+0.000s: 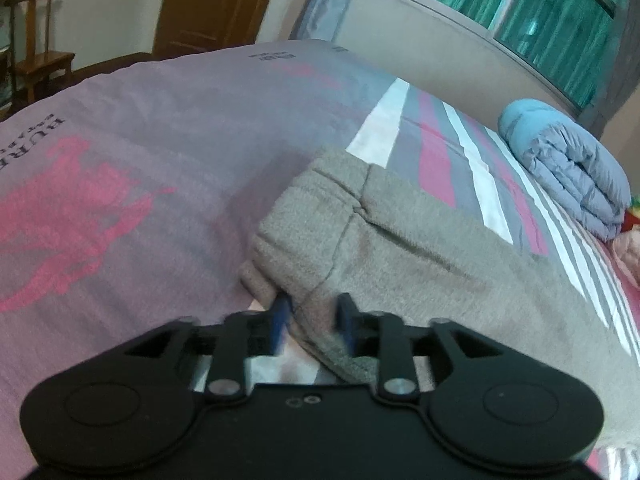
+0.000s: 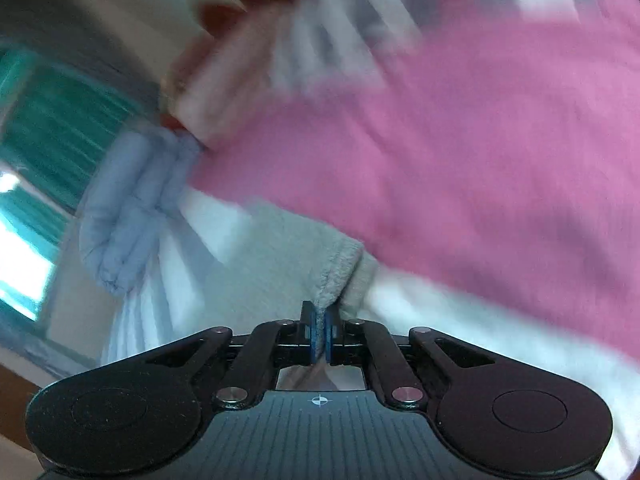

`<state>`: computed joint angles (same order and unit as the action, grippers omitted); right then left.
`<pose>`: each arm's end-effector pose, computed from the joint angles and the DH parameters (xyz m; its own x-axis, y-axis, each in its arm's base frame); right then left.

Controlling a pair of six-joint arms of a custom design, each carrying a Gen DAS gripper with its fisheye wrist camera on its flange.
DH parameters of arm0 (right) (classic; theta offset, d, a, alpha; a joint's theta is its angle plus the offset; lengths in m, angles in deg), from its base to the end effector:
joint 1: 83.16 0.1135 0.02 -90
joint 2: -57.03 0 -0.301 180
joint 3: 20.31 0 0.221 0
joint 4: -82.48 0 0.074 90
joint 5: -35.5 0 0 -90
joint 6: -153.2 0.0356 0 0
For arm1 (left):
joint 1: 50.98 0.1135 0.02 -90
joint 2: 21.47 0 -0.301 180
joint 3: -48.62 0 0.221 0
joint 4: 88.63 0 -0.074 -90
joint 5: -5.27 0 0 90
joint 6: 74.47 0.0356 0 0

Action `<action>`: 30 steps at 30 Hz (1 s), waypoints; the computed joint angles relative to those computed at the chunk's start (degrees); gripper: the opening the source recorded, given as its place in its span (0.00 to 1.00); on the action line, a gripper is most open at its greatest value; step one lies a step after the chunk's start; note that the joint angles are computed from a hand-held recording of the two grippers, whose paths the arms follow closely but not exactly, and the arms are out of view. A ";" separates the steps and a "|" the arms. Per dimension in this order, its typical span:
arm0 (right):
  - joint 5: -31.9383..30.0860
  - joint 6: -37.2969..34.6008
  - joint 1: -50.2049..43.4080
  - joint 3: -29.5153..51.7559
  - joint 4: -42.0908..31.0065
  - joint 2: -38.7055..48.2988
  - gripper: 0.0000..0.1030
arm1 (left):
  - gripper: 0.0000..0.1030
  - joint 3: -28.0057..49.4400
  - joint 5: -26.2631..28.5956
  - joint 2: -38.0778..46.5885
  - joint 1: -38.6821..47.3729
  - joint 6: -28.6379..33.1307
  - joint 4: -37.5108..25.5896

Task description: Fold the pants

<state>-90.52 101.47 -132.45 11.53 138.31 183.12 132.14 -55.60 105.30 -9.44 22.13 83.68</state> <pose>0.1864 -0.1845 0.0725 -0.1246 0.9129 -0.3888 0.4964 0.3966 0.7722 0.3314 0.2704 0.1216 -0.6175 -0.4130 -0.6694 -0.2806 0.9107 -0.3031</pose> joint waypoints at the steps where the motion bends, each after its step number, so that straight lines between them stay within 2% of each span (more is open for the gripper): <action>1: -1.46 0.98 -1.24 -0.37 0.99 0.05 0.03 | 0.71 -1.15 -2.49 -1.19 0.00 -0.36 0.87; 2: -0.57 0.39 -1.54 -2.09 1.99 -1.91 0.10 | 0.77 -4.19 -3.81 -2.79 0.39 -0.25 5.12; 3: 2.18 -0.90 -0.94 -5.22 5.58 -4.11 0.17 | 0.76 -6.94 -3.61 -4.13 1.09 0.62 9.31; 4: 4.09 -3.15 0.07 -7.89 8.53 -6.40 0.17 | 0.76 -8.46 -3.11 -5.19 1.74 1.86 11.60; 6: 1.19 -7.07 3.22 -9.43 9.96 -10.36 0.17 | 0.75 -7.74 -2.56 -5.91 1.96 3.45 10.88; 8: -0.76 -10.82 11.49 -5.93 1.89 -16.60 0.17 | 0.74 -5.31 -1.95 -5.78 1.24 4.53 9.35; 10: 0.20 -11.90 21.98 -0.82 -4.32 -19.97 0.18 | 0.75 -1.77 -1.67 -4.71 -0.07 5.66 7.36; 12: 3.23 -12.20 32.89 6.72 -11.67 -20.81 0.18 | 0.74 4.24 -1.38 -2.13 -1.38 7.80 1.86; 13: 5.28 -12.03 38.17 10.86 -14.24 -19.72 0.20 | 0.69 7.74 -1.92 -0.45 -2.13 9.11 -0.77; 14: 6.64 -12.17 42.74 15.56 -17.18 -18.31 0.30 | 0.66 10.53 -1.99 0.91 -2.59 9.94 -2.70; 15: 7.83 -12.67 47.07 21.17 -21.03 -16.34 0.47 | 0.66 13.37 -1.35 2.36 -2.86 10.56 -4.56; 16: 9.38 -13.29 51.10 26.44 -24.36 -13.88 0.54 | 0.66 16.50 -0.94 3.95 -3.18 11.02 -6.35; 17: 10.45 -14.63 54.51 31.99 -28.27 -11.40 0.56 | 0.66 18.50 -1.10 5.14 -3.48 11.42 -7.38; 21: 11.94 -20.56 63.71 55.91 -47.01 0.05 0.56 | 0.64 31.96 0.61 12.70 -4.55 11.02 -17.94; 24: 13.22 -24.92 67.18 70.57 -57.64 7.95 0.56 | 0.65 40.98 3.70 17.63 -4.61 10.50 -24.76; 28: 12.36 -29.88 68.31 85.65 -70.15 16.09 0.56 | 0.63 53.31 5.99 23.72 -4.99 13.02 -36.05; 30: 11.18 -32.60 68.43 90.89 -75.20 19.08 0.56 | 0.54 56.62 6.75 25.55 -4.97 13.80 -38.93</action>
